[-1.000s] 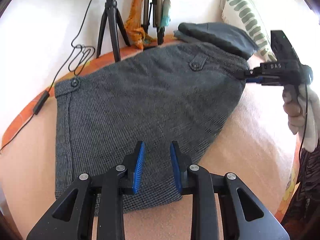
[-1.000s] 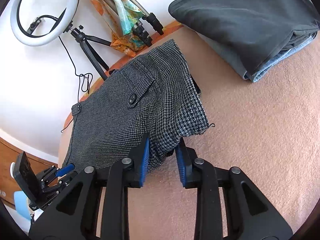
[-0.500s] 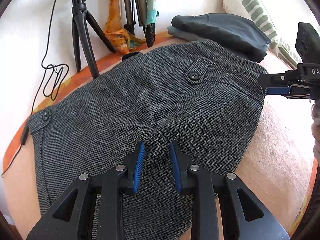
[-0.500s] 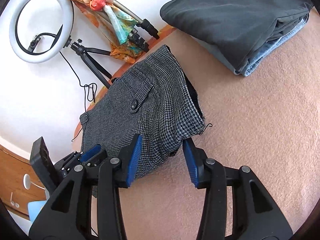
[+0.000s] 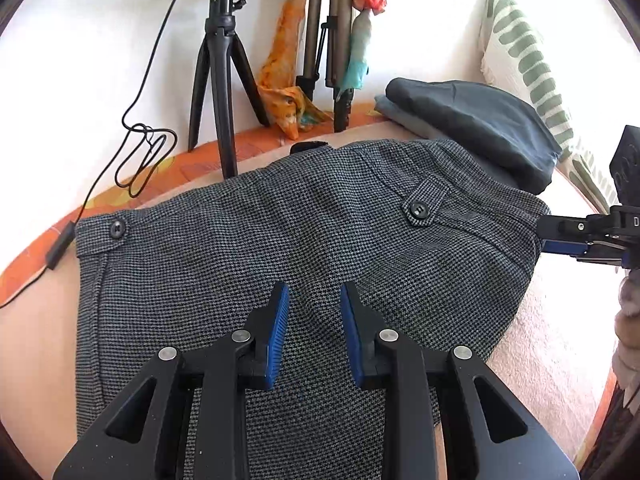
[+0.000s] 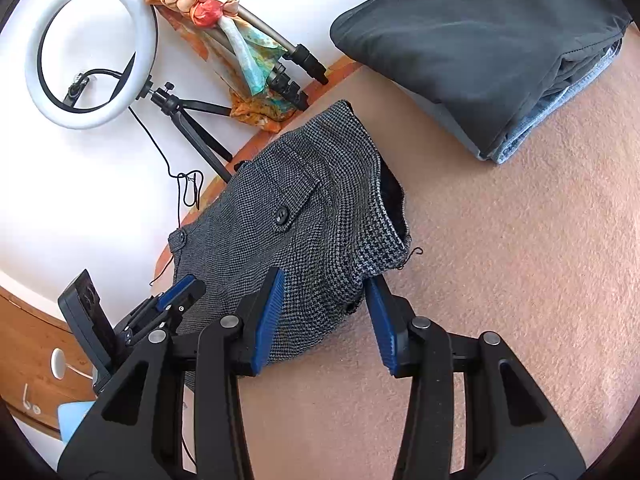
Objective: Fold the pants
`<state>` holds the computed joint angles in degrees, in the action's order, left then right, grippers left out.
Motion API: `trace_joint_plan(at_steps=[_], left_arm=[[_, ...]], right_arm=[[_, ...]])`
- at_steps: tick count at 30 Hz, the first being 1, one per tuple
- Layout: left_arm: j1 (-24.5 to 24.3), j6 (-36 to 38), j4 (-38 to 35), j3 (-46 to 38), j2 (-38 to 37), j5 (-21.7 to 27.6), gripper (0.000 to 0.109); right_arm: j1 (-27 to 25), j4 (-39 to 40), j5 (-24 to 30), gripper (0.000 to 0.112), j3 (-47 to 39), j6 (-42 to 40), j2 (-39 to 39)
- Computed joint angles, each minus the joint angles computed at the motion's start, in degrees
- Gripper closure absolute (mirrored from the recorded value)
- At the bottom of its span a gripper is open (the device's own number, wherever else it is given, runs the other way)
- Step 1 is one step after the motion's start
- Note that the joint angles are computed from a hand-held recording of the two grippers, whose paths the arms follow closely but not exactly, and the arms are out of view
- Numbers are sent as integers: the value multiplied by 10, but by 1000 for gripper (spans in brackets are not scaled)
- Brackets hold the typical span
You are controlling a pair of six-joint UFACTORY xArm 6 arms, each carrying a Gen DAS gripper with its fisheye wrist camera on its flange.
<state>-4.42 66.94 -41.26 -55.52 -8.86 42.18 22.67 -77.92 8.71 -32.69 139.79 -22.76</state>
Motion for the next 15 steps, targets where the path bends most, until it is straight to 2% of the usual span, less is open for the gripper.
trace_joint_plan(at_steps=[3, 6, 9, 12, 13, 15], left_arm=[[-24, -1, 43, 16, 3, -36, 84], [-35, -13, 64, 25, 11, -46, 84], [-26, -14, 53, 25, 6, -39, 83], [-30, 0, 23, 26, -16, -32, 83], [-31, 10, 6, 26, -27, -19, 80], [-36, 29, -20, 29, -48, 8, 64]], right_arm=[[0, 9, 2, 68, 4, -10, -9], [-10, 3, -9, 67, 14, 0, -19], [-20, 19, -20, 67, 29, -12, -33], [-19, 85, -2, 67, 53, -87, -66], [-20, 97, 2, 67, 61, -104, -80], [-23, 122, 14, 61, 77, -135, -111]])
